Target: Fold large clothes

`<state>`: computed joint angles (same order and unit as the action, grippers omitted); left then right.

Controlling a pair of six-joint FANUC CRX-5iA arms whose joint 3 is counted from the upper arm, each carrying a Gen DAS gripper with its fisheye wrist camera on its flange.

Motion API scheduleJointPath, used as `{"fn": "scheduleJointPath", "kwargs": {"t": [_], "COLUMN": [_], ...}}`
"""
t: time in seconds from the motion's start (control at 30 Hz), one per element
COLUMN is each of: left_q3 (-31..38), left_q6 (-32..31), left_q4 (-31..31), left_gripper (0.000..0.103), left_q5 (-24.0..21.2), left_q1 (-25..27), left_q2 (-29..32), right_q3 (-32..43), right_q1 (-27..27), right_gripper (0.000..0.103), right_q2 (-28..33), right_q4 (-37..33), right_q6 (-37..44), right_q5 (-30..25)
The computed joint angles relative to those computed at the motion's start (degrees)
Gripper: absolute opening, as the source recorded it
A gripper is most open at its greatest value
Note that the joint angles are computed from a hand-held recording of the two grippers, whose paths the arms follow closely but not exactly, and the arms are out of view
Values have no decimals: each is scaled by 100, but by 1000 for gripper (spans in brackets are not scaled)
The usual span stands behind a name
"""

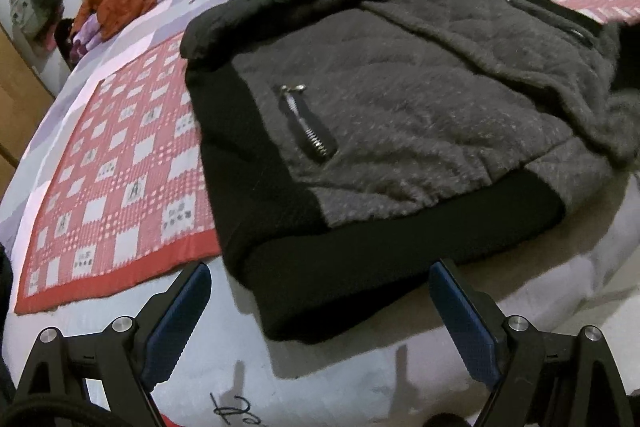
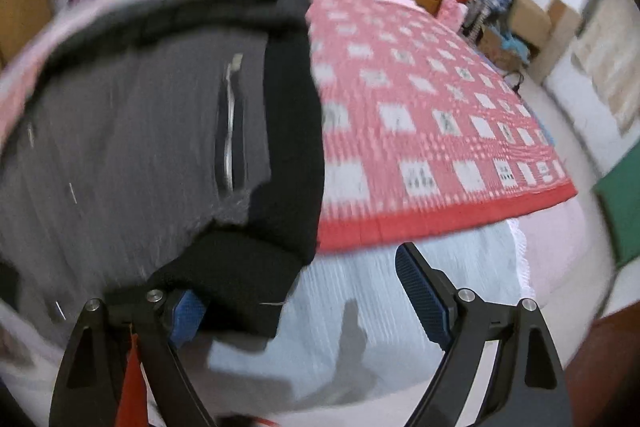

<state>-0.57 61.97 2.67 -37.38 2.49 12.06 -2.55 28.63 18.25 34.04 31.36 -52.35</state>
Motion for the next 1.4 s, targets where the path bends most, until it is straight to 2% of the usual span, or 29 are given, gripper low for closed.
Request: {"fn": "scheduleJointPath", "kwargs": {"t": [0.2,0.37,0.5,0.7,0.8,0.87,0.93,1.03,1.13,1.2,1.27,1.33,1.37,1.4], "left_q3": [-106,34,258,1104,1255,1171,1238,1345,1548,1646,1659,1641,1613,1611], "left_q6": [-323,-100,424,1765,2157,2130,2334,2357,2440,2346,2433,2566,2522,2506], "left_q4": [339,164,-379,-1485,-1477,-1209,-1426,-1316,-1255,-1040,-1164,-1113,-906,-834], "left_gripper": [93,93,93,93,93,93,93,90,72,50,44,38,27,24], "left_q5": [207,56,-10,-520,-652,-572,-588,-636,-878,-1119,-1133,-1092,-1093,-1116], "left_q1": [-99,-135,-162,-172,15,179,182,225,165,146,54,63,126,151], "left_q2": [-28,60,170,706,808,762,769,892,1135,1303,1354,1357,1366,1370], "right_q3": [512,730,742,855,844,829,799,636,438,519,538,364,250,214], "right_q1": [-149,-193,-239,-272,-290,-304,-313,-302,-292,-268,-254,-224,-206,-191], "right_gripper": [89,89,89,89,89,89,89,89,89,89,89,88,82,79], "right_q2": [158,227,215,282,280,275,275,251,265,425,503,433,375,366], "right_q4": [-151,-278,-332,-296,-307,-364,-392,-286,-329,-482,-735,-680,-568,-510], "right_q6": [279,377,399,475,467,492,496,412,445,491,549,464,387,390], "right_q5": [142,113,134,148,134,96,44,85,103,-262,-485,-380,-251,-196]}}
